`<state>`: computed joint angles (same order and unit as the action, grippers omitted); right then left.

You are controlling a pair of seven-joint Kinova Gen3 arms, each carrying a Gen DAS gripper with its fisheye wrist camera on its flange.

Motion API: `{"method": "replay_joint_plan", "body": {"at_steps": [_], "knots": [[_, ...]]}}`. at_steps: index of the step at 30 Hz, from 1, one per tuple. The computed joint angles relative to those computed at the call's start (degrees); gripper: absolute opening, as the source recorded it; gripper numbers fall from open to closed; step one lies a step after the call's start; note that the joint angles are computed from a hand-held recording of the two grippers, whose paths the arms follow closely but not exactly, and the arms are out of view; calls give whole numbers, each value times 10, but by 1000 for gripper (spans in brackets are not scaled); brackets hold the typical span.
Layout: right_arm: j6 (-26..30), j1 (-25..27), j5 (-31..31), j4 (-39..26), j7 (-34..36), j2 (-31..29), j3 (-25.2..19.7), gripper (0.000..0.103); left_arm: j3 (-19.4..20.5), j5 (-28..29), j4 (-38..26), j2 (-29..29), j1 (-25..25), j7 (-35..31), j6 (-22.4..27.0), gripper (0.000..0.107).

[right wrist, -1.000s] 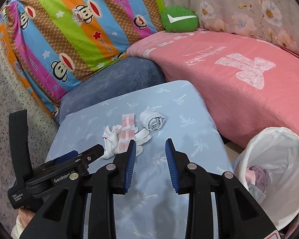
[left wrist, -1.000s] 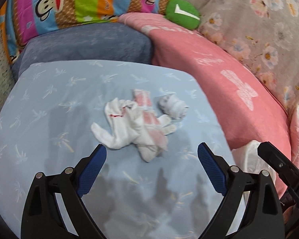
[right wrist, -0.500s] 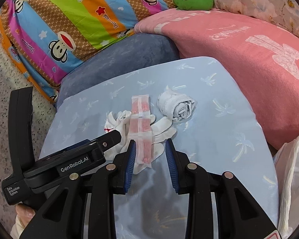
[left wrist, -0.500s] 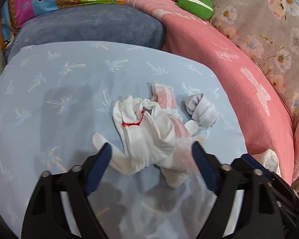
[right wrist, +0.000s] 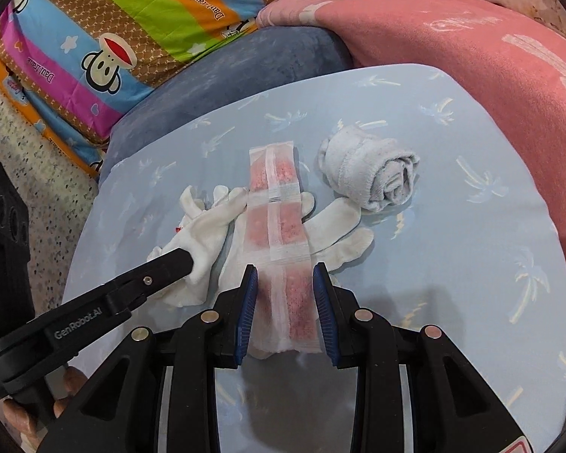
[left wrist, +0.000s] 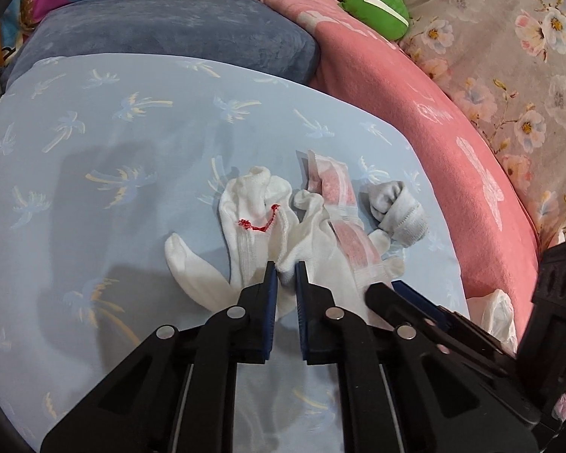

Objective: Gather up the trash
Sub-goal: 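Grasp a white glove with the left tool while the right grasps the pink-striped pad, then carry the glove and pad over the white bin and open both tools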

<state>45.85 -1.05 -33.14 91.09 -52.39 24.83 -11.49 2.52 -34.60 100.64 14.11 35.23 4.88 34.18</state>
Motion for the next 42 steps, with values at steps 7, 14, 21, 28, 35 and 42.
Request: {"method": "replay_joint_plan", "body": {"at_steps": [7,14,21,28,35,42], "knots": [[-12,4,-12,14,29,-11,-11,15,3,-14,-11,-2,9,8,35,9],[3,32,-67,22,77,-55,-10,14,14,-45,-34,-9,23,28,74,8],[47,67,-147,27,144,-110,20,14,32,-91,-75,-13,45,41,121,8],[100,92,-211,24,194,-160,74,14,46,-140,-136,0,78,38,166,7],[157,130,-250,11,223,-185,127,14,46,-162,-208,28,116,2,193,7],[203,178,-276,-8,241,-192,167,14,32,-164,-294,70,163,-55,212,7]]}}
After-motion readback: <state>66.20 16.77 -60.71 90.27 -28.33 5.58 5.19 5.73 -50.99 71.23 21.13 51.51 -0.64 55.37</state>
